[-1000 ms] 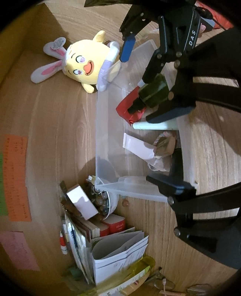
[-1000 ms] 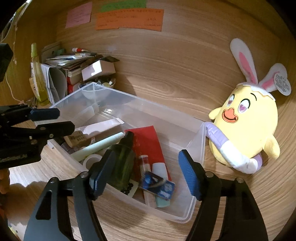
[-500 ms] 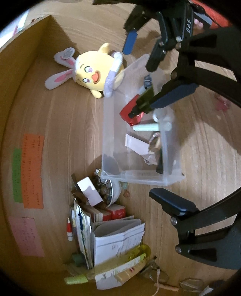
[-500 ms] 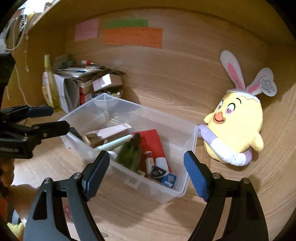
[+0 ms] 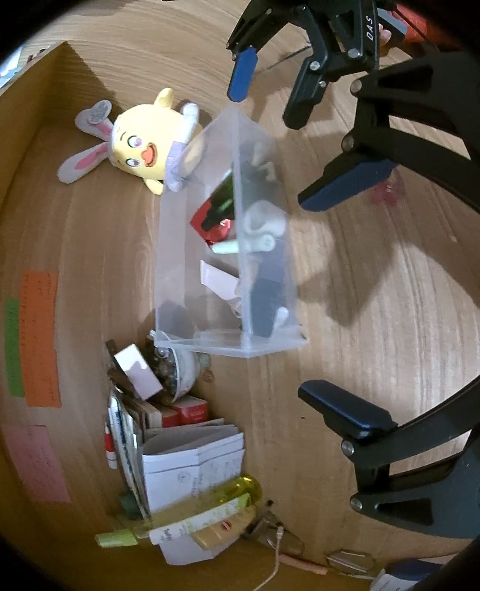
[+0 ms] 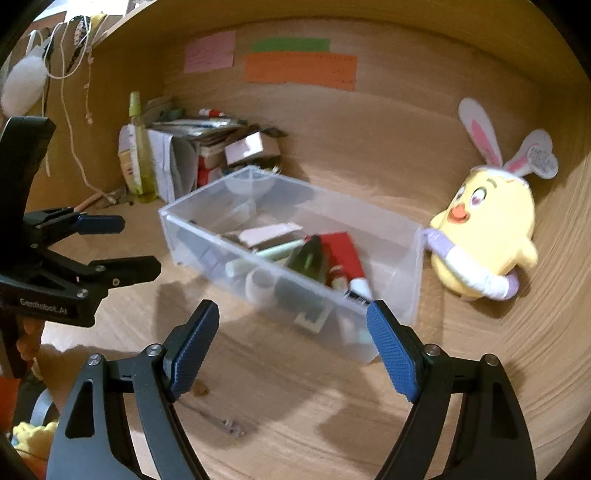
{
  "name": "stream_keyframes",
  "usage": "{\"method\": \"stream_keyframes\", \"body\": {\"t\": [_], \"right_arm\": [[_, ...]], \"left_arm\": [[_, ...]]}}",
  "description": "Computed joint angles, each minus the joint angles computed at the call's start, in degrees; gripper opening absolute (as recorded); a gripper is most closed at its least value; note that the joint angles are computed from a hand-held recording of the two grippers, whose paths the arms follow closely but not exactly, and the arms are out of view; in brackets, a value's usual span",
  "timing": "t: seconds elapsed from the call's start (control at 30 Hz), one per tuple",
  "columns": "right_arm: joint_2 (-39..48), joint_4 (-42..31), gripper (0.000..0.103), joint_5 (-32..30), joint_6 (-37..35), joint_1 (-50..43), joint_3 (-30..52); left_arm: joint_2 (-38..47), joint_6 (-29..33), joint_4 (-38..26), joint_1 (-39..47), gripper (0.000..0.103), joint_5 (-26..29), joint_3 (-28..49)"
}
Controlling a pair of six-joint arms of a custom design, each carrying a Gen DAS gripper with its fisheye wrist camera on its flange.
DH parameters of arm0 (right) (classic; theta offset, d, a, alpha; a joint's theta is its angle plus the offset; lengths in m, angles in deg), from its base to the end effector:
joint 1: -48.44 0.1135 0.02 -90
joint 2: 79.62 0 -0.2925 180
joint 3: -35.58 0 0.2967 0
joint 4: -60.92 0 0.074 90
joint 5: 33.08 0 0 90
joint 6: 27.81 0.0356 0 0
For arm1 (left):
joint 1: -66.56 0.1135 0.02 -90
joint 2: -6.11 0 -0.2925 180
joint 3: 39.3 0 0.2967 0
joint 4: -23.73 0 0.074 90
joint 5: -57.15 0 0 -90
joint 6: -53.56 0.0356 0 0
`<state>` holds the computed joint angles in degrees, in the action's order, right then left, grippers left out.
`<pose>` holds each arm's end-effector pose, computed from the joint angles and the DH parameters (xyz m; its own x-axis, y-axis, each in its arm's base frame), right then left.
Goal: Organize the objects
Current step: 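Withdraw both grippers from the bin toward the pink charm keychain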
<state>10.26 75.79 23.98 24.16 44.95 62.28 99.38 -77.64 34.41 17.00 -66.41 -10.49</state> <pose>0.2231 0.0058 0.0636 -0.3962 -0.4938 -0.7741 -0.7033 0.7052 -0.0899 0.1615 -0.1591 0.0542 -0.6719 -0.0578 -0.7384 -0.0269 0.9982 -0.0536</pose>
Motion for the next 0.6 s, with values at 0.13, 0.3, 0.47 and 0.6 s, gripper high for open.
{"method": "stream_keyframes", "body": {"t": [0.13,0.3,0.47,0.6], "right_arm": [[2.7,-0.7,0.08,0.1,-2.5,0.2,-0.2],[6.1,-1.0,0.078,-0.7,-6.1,0.3,-1.0],[8.0,-3.8,0.051,-2.0,-9.3,0.3,-0.8],[10.4,-4.1,0.041,-0.5,-9.9,2.4,-0.2]], "left_arm": [[1.2,-1.7,-0.6,-1.4,0.094,-0.6,-0.4],[2.4,-3.7,-0.5,-2.0,0.094,-0.4,-1.6],[5.2,-4.7,0.5,-2.5,0.094,0.9,-1.7],[8.0,-5.9,0.3,-4.7,0.094,0.7,-0.8]]}}
